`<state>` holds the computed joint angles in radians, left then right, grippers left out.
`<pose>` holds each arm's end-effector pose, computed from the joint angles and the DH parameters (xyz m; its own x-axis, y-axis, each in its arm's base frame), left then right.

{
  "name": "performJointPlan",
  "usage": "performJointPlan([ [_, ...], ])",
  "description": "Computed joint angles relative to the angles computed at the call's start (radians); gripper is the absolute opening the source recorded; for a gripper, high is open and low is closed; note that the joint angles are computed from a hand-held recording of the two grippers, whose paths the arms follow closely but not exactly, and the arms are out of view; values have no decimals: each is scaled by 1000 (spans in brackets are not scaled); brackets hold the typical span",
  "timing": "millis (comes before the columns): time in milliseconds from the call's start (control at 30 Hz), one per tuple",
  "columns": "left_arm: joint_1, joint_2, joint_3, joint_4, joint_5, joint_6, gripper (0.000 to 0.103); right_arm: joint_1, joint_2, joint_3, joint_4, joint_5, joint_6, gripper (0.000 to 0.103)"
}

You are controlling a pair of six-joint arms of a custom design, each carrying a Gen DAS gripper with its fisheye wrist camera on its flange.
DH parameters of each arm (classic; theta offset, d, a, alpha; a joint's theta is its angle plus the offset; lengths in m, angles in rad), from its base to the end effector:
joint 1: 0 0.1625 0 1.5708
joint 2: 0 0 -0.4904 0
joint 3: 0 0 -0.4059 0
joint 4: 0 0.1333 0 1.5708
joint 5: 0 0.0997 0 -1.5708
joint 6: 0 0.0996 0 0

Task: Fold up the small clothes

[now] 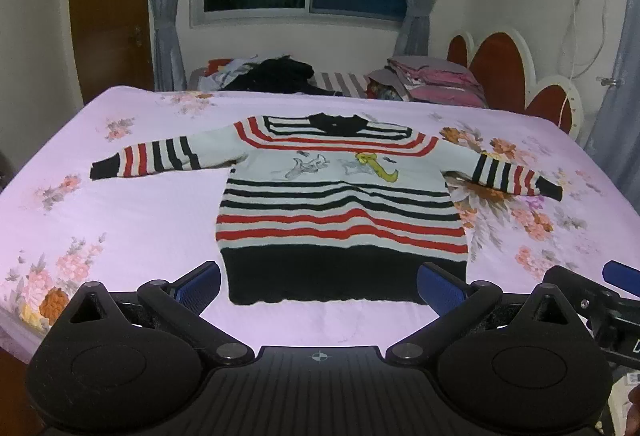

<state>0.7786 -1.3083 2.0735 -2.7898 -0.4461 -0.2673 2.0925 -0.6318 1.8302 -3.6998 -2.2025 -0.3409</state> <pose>-0.2195 -0.5300 0.3600 -0.7328 -0.1384 -0.6662 0.4627 0.6166 -0.6370 0.3972 -0.5415 0.1060 -0.7823 -0.1652 0.6006 -0.5934 0.4909 -0.6379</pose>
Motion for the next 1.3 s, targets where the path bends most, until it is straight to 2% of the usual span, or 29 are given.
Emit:
performJointPlan([
  [1300, -3, -3, 16, 1, 15, -2, 103, -8, 9, -7, 10, 17, -13, 103],
])
